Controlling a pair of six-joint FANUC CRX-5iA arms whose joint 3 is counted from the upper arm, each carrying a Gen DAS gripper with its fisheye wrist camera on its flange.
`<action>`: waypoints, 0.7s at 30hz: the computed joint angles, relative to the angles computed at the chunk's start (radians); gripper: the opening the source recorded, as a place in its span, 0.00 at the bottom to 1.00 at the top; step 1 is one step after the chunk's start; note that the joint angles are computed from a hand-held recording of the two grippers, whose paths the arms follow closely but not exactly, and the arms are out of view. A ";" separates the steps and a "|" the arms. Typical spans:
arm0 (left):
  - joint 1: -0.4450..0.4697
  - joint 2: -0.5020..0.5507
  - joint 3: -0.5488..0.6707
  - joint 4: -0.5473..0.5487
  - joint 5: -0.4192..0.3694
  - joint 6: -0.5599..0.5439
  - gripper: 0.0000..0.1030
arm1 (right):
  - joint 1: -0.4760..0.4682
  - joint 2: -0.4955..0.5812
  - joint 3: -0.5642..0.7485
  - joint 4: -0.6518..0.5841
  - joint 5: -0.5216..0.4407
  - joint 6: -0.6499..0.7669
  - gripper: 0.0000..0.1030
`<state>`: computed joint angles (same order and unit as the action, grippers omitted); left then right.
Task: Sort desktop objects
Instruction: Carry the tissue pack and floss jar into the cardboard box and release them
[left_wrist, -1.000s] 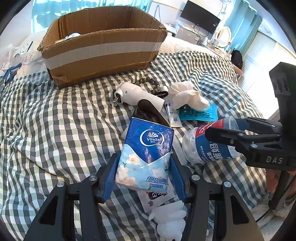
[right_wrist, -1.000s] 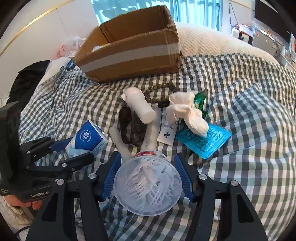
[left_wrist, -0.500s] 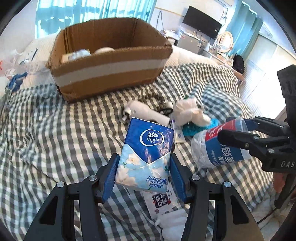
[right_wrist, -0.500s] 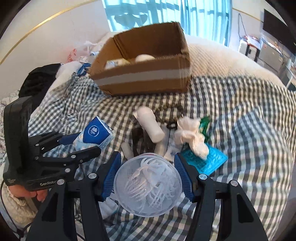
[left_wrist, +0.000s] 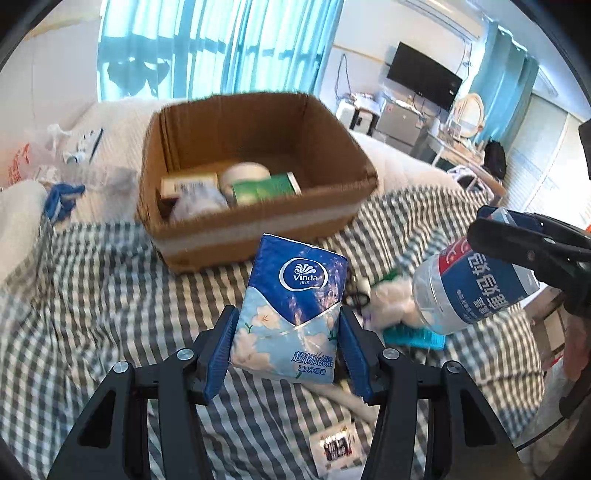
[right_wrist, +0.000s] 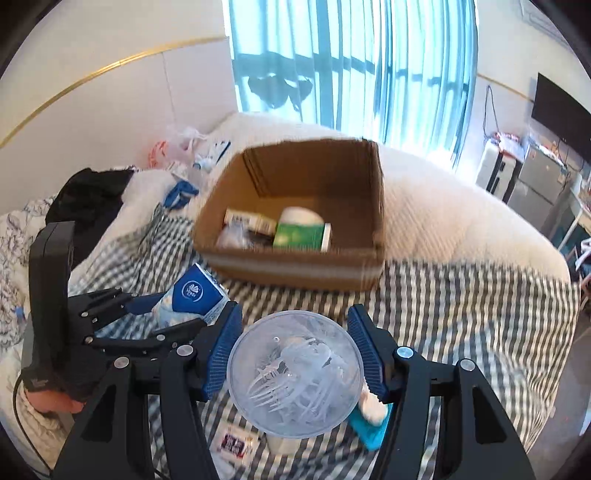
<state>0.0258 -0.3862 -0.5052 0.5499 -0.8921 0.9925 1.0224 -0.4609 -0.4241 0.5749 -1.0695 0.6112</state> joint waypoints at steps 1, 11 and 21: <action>-0.001 0.011 0.016 -0.002 0.000 0.003 0.54 | -0.022 0.019 0.021 -0.010 0.016 0.021 0.58; -0.028 0.123 0.151 -0.027 0.065 0.037 0.54 | -0.230 0.191 0.237 -0.129 0.148 0.169 0.58; -0.047 0.324 0.301 -0.016 0.121 0.102 0.54 | -0.382 0.370 0.319 -0.175 0.228 0.202 0.58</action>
